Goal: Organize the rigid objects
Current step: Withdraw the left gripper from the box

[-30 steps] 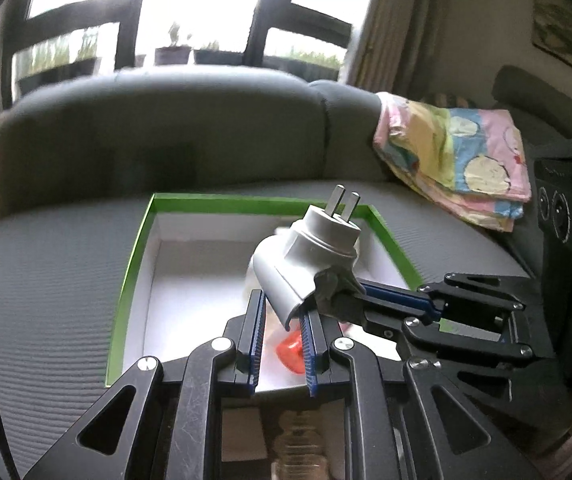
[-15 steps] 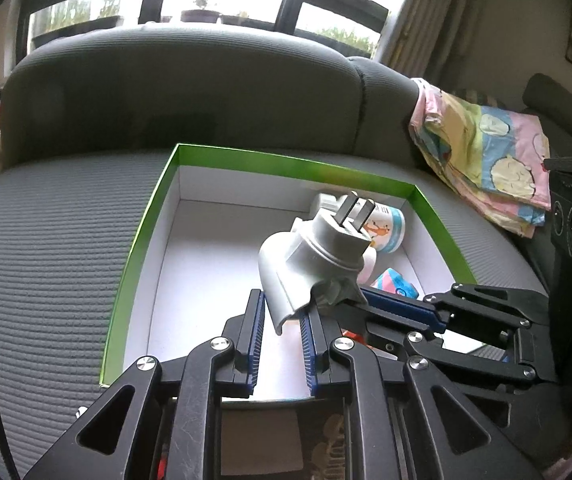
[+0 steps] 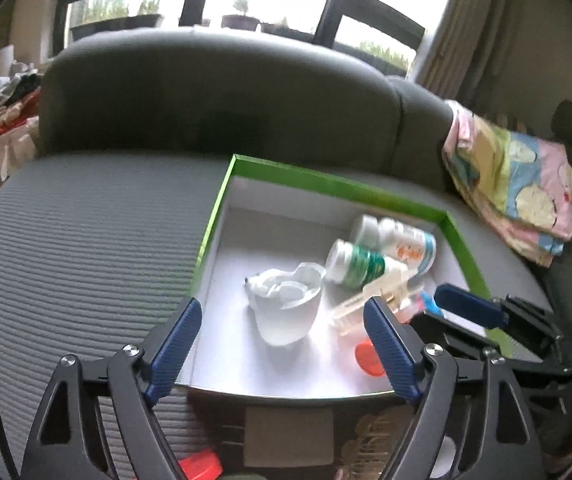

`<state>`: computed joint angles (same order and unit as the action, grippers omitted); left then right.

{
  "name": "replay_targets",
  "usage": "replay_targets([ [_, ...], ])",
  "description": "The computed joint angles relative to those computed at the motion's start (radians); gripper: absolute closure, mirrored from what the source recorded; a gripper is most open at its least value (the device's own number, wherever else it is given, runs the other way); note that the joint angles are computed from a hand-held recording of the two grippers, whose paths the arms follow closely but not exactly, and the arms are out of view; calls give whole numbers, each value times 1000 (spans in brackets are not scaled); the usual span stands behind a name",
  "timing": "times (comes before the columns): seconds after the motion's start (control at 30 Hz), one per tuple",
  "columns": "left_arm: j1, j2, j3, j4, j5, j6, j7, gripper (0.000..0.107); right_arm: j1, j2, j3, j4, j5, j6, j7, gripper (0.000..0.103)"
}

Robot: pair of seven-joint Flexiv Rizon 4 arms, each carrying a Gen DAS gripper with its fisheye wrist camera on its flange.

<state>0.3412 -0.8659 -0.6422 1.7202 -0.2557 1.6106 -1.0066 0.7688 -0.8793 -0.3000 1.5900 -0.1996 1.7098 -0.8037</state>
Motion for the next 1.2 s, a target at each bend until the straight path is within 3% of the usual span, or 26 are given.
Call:
replay_targets([
  [0.13, 24, 17, -20, 28, 13, 37, -21, 20, 20, 20, -11, 29, 15, 14, 4, 56],
  [0.2, 34, 24, -28, 39, 23, 41, -32, 12, 41, 32, -27, 50, 30, 25, 8, 54],
  [0.47, 76, 60, -54, 102, 61, 51, -70, 10, 157, 79, -128, 164, 116, 67, 23, 14],
  [0.57, 104, 73, -74, 140, 71, 62, -92, 5, 150, 102, -105, 211, 174, 117, 26, 7],
  [0.73, 146, 99, -101, 203, 109, 73, -113, 5, 171, 135, -99, 273, 239, 132, 9, 7],
  [1.2, 312, 117, -244, 403, 291, 111, -93, 5, 335, 189, -213, 422, 278, 107, -104, 7],
])
